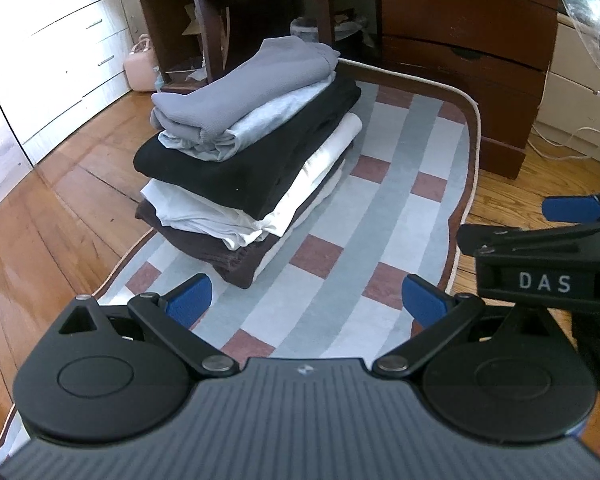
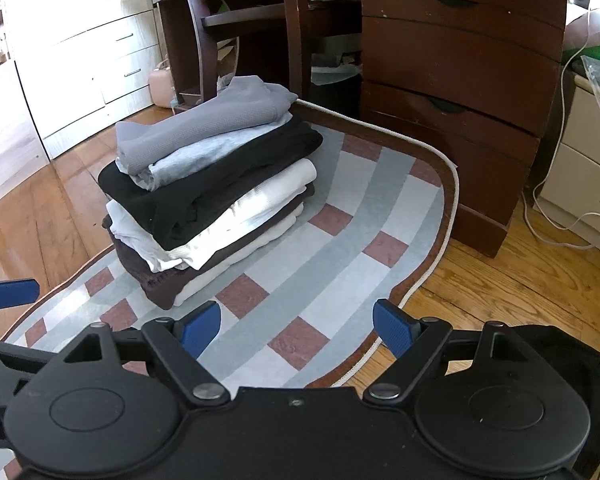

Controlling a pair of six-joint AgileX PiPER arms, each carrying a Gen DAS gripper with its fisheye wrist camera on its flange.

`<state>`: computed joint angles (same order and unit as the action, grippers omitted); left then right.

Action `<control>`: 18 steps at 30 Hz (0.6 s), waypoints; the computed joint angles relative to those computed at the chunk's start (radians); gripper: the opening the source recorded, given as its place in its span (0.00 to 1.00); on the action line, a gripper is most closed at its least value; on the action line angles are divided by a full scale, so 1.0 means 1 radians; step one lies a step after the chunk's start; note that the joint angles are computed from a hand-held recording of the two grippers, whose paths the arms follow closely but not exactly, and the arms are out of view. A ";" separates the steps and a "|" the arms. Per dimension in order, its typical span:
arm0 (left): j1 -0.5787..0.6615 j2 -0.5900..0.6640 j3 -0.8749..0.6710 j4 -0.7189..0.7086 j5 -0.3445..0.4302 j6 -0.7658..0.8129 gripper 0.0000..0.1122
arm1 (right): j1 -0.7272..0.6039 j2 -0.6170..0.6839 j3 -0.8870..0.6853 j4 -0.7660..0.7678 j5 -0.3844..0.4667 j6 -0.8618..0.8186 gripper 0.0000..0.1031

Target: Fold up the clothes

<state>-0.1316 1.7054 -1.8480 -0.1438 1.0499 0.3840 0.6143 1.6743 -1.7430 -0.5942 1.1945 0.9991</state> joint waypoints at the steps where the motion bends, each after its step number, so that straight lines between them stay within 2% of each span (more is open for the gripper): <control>1: -0.002 -0.002 0.004 0.002 -0.003 0.002 0.92 | 0.002 0.002 -0.002 -0.001 0.002 0.000 0.84; 8: 0.011 -0.006 0.010 -0.003 -0.008 -0.002 0.92 | 0.015 0.008 -0.009 -0.011 0.011 0.010 0.84; 13: 0.023 0.013 -0.016 -0.009 0.028 -0.018 0.92 | 0.019 0.015 -0.017 -0.023 0.017 0.014 0.84; 18: 0.030 0.003 0.009 -0.026 0.015 0.007 0.92 | 0.027 0.012 -0.012 -0.038 0.016 0.027 0.84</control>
